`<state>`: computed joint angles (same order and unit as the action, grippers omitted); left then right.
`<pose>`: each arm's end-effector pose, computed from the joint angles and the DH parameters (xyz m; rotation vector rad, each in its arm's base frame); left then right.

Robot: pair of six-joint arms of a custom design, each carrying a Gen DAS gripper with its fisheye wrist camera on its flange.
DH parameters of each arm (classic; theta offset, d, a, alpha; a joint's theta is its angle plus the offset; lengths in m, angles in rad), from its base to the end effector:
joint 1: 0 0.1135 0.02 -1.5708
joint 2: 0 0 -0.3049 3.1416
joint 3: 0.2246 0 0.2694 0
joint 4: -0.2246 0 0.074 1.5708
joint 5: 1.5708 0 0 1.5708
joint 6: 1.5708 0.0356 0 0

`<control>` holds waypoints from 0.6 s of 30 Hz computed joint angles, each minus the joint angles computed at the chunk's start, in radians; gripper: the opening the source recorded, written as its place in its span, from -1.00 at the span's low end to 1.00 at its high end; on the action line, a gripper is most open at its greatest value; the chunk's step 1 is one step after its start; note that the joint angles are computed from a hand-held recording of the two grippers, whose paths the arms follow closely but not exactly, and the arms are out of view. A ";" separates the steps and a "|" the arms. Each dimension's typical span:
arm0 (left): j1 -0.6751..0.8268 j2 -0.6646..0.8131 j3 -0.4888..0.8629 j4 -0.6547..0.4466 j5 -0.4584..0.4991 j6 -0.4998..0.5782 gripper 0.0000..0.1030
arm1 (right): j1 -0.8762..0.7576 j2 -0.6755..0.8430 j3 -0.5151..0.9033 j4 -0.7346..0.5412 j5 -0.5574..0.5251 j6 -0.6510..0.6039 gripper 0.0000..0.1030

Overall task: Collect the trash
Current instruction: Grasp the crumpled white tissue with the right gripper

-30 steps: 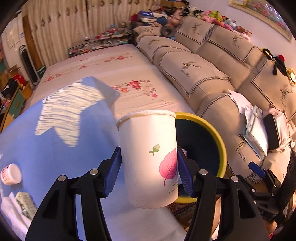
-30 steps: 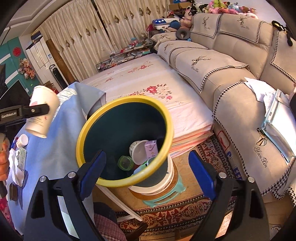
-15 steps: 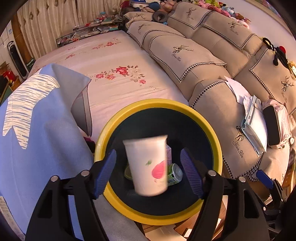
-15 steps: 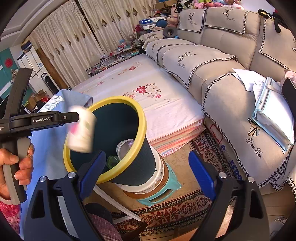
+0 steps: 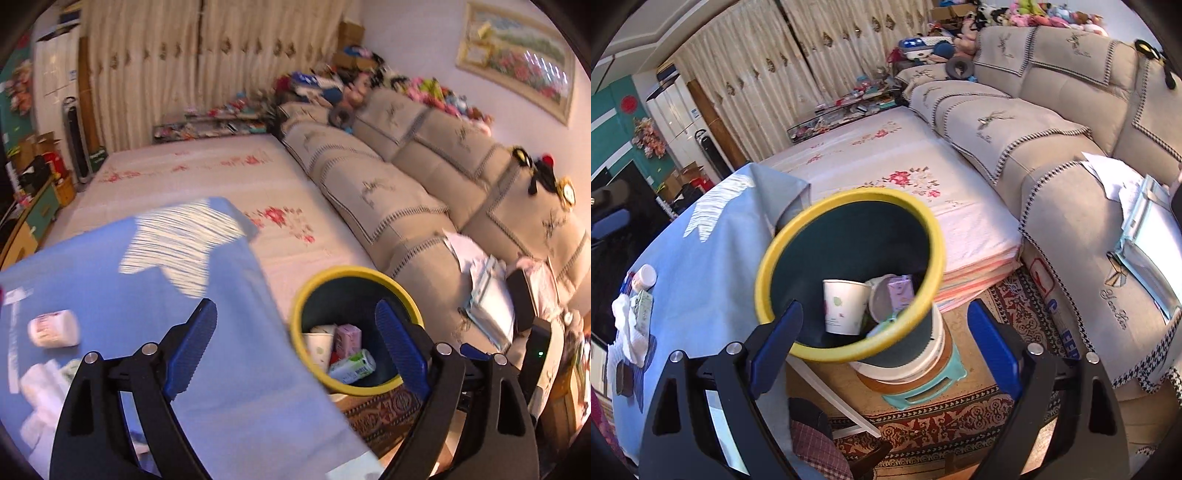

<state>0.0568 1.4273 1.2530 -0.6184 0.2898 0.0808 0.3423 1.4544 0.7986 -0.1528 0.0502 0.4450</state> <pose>0.3214 0.0081 0.3518 0.1676 2.3321 -0.2740 0.2879 0.1007 0.2245 0.1474 2.3966 0.3133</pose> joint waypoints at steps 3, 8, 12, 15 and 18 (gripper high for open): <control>0.205 -0.066 0.006 -0.025 0.083 0.053 0.72 | 0.067 0.026 0.061 -0.024 0.026 0.001 0.67; 0.559 -0.088 0.013 0.005 0.217 0.146 0.75 | 0.199 0.103 0.201 -0.073 0.063 -0.004 0.67; 0.808 -0.036 0.024 0.081 0.278 0.180 0.77 | 0.315 0.210 0.369 -0.126 0.057 -0.023 0.67; 0.957 0.037 0.051 0.090 0.335 0.212 0.77 | 0.406 0.294 0.497 -0.153 0.026 -0.051 0.67; 1.065 0.079 0.037 0.098 0.376 0.257 0.77 | 0.489 0.389 0.635 -0.190 -0.011 -0.090 0.67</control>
